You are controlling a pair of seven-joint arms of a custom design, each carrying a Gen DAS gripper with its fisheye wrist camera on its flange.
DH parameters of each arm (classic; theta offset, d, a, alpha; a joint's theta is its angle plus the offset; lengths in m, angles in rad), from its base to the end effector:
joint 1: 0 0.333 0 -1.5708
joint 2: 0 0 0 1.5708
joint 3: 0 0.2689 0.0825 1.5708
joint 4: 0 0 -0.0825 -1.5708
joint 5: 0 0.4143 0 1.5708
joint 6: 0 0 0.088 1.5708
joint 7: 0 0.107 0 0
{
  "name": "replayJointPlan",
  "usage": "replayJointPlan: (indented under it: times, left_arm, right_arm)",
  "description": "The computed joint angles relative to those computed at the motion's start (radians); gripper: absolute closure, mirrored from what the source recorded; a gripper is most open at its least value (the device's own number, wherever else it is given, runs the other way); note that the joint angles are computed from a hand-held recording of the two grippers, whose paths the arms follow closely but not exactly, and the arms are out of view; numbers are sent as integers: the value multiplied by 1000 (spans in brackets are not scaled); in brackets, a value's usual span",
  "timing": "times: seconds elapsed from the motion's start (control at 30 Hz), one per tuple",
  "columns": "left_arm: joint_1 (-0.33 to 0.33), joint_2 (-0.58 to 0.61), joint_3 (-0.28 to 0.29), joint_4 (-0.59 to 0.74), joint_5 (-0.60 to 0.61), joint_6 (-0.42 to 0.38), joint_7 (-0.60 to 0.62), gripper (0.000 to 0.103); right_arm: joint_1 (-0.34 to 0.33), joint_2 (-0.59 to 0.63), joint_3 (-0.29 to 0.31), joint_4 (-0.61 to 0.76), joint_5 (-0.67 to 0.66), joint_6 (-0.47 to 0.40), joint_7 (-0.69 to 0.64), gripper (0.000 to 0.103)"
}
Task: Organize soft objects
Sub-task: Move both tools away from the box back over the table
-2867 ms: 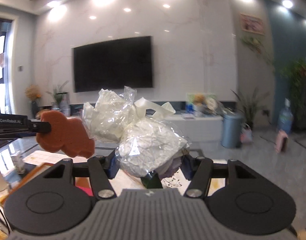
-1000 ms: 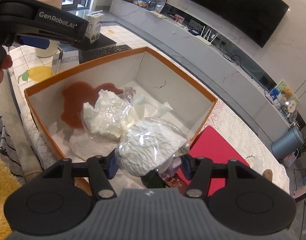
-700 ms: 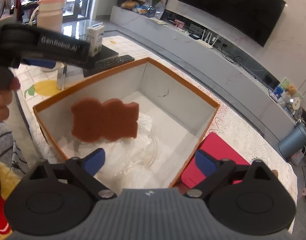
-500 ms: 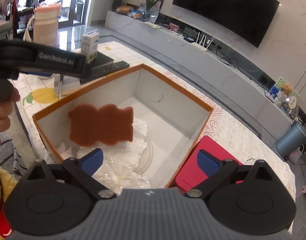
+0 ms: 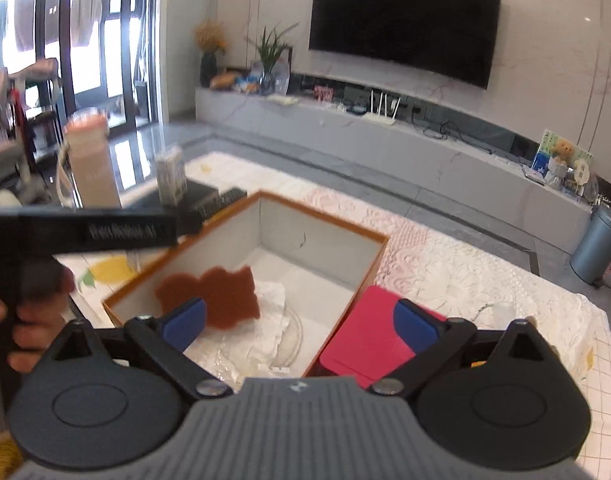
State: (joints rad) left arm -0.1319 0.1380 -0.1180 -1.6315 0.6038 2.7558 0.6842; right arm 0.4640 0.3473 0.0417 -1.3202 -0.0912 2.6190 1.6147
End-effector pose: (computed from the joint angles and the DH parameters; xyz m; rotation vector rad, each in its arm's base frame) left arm 0.6517 -0.1854 0.5953 -1.7626 1.4360 -1.0412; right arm 0.6383 0.3492 0.6095 -1.9525 1.1482 -0.6428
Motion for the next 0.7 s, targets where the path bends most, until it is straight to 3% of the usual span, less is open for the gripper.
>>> replayJointPlan:
  times: [0.17,0.33,0.53,0.63,0.7]
  left_arm:
    - [6,6,-55,12,-177,81,206,7]
    - [-9,42,-111,53,-349,105,424,7]
    - [-36,168,-176,186,-536,32,682,7]
    - [-54,251,-201,278,-585,-30,781,7]
    - [-41,309,-246,347,-651,-105,912,7]
  right_arm:
    - [-4,-185,-38,-201,-127,49,112,5]
    - [-86,-392,-21,-427,-201,26,200,5]
    - [-209,-547,-6,-625,-181,-22,245,6]
    - [-266,-568,2,-680,-144,-40,262,8]
    - [-296,-560,7,-703,-114,-40,264,9]
